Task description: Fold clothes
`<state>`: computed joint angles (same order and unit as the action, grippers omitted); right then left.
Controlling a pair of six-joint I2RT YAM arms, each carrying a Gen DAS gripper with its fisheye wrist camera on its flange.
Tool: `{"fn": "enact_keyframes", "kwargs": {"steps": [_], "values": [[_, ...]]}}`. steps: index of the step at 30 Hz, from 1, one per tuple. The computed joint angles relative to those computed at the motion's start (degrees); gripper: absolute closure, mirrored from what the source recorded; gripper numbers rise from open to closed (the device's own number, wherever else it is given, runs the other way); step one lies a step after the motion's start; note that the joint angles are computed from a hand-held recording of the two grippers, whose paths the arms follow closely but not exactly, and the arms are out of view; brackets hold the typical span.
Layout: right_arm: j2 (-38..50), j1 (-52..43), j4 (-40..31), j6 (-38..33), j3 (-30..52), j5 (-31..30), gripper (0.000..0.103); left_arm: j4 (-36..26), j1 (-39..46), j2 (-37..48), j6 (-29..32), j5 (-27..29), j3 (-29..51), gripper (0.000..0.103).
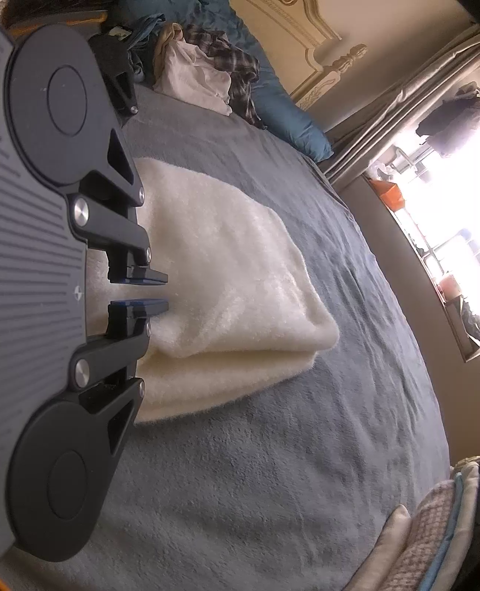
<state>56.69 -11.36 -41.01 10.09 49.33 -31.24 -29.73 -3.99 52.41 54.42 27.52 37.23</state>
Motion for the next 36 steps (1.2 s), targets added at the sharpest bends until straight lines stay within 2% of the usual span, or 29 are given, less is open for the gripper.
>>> {"fn": "enact_keyframes", "kwargs": {"steps": [4, 8, 14, 21, 27, 32, 36], "values": [[0.10, -0.75, 0.71, 0.76, -0.52, -0.85, 0.096, 7.83, -4.72, -4.01, -1.03, -6.49, -5.67, 0.060], [-0.22, -0.68, 1.06, 0.73, -0.97, -0.85, 0.096, 9.74, -4.02, -7.62, -0.16, -8.21, -8.00, 0.062], [0.84, -0.65, 1.90, 0.11, -0.84, -1.23, 0.096, 8.35, -1.11, -11.32, 1.60, -11.00, -8.77, 0.062], [0.62, 0.18, 2.15, -0.31, -1.04, -0.68, 0.096, 4.60, 6.12, -10.44, 3.00, -5.92, -5.63, 0.062], [0.82, 0.11, 1.68, -0.77, -0.78, -0.57, 0.096, 1.24, 8.59, -7.31, 3.11, -4.17, -2.53, 0.062], [0.99, 0.77, 0.28, -1.09, 0.60, -0.02, 0.096, -5.36, 12.65, -0.37, 1.51, 0.64, 3.49, 0.062], [0.56, 1.12, -0.73, -3.28, 2.39, -4.81, 0.095, -13.26, 16.90, 7.33, 1.33, 5.36, 10.32, 0.061]]}}
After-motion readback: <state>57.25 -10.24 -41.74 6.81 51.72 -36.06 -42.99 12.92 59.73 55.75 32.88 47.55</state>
